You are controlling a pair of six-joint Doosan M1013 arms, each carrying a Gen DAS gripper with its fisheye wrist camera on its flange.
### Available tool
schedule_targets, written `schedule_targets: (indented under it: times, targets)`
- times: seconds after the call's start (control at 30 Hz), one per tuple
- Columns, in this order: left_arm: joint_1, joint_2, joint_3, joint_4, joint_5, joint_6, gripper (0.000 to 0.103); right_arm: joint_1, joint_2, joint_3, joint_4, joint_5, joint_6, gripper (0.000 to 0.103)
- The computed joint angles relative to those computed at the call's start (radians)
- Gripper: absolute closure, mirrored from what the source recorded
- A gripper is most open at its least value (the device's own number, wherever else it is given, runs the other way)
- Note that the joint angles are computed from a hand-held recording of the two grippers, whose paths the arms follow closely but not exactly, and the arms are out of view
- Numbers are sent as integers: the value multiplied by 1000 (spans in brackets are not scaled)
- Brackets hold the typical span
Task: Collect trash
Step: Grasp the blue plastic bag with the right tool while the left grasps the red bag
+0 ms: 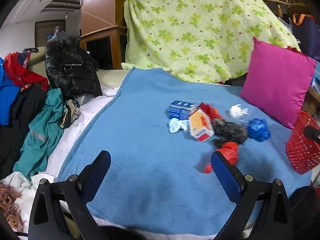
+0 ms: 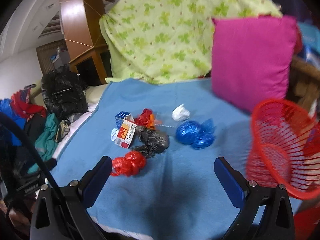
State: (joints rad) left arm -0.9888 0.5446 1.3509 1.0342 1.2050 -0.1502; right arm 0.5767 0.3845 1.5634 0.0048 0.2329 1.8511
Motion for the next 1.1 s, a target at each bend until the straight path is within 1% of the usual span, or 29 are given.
schedule_targets:
  times: [0.1, 0.2, 0.27, 0.33, 0.37, 0.43, 0.47, 0.53, 0.6, 0.67, 0.7, 0.73, 0.77, 0.87, 0.93, 1.0, 1.03, 1.1]
  targets:
    - [27, -6, 16, -25, -27, -17, 3, -8, 72, -89, 94, 60, -71, 0]
    - [55, 2, 12, -45, -63, 2, 3, -14, 171, -223, -2, 163, 49, 0]
    - [71, 14, -1, -59, -104, 38, 3, -20, 210, -276, -20, 189, 90, 0]
    - [84, 24, -12, -76, -154, 75, 3, -32, 253, -332, -83, 207, 183, 0]
    - [92, 31, -20, -89, -194, 99, 3, -37, 264, -347, -88, 215, 205, 1]
    - [103, 43, -35, -113, -251, 134, 3, -55, 290, -380, -33, 226, 213, 3]
    - [107, 47, -40, -120, -275, 144, 3, -63, 300, -391, -4, 234, 209, 5]
    - [117, 63, -62, -148, -324, 177, 3, -75, 325, -427, 38, 277, 198, 13]
    - [126, 78, -81, -185, -382, 230, 3, -85, 346, -450, 123, 328, 141, 27]
    - [132, 90, -93, -224, -429, 289, 3, -94, 363, -466, 202, 372, 95, 35]
    - [134, 91, -92, -244, -454, 313, 3, -100, 362, -461, 249, 367, 70, 40]
    - [137, 92, -90, -270, -487, 344, 3, -101, 359, -454, 263, 355, 60, 43]
    - [137, 94, -90, -286, -503, 363, 3, -104, 354, -451, 290, 351, 29, 45]
    - [145, 100, -92, -350, -562, 444, 3, -101, 331, -421, 303, 314, -17, 47]
    - [146, 111, -107, -372, -568, 483, 3, -93, 313, -401, 260, 282, -15, 47]
    - [147, 124, -123, -388, -568, 510, 5, -89, 282, -359, 273, 235, -58, 47]
    - [149, 131, -134, -406, -565, 531, 8, -86, 265, -337, 286, 202, -88, 47]
    - [154, 146, -157, -465, -557, 589, 33, -83, 237, -301, 300, 153, -121, 47]
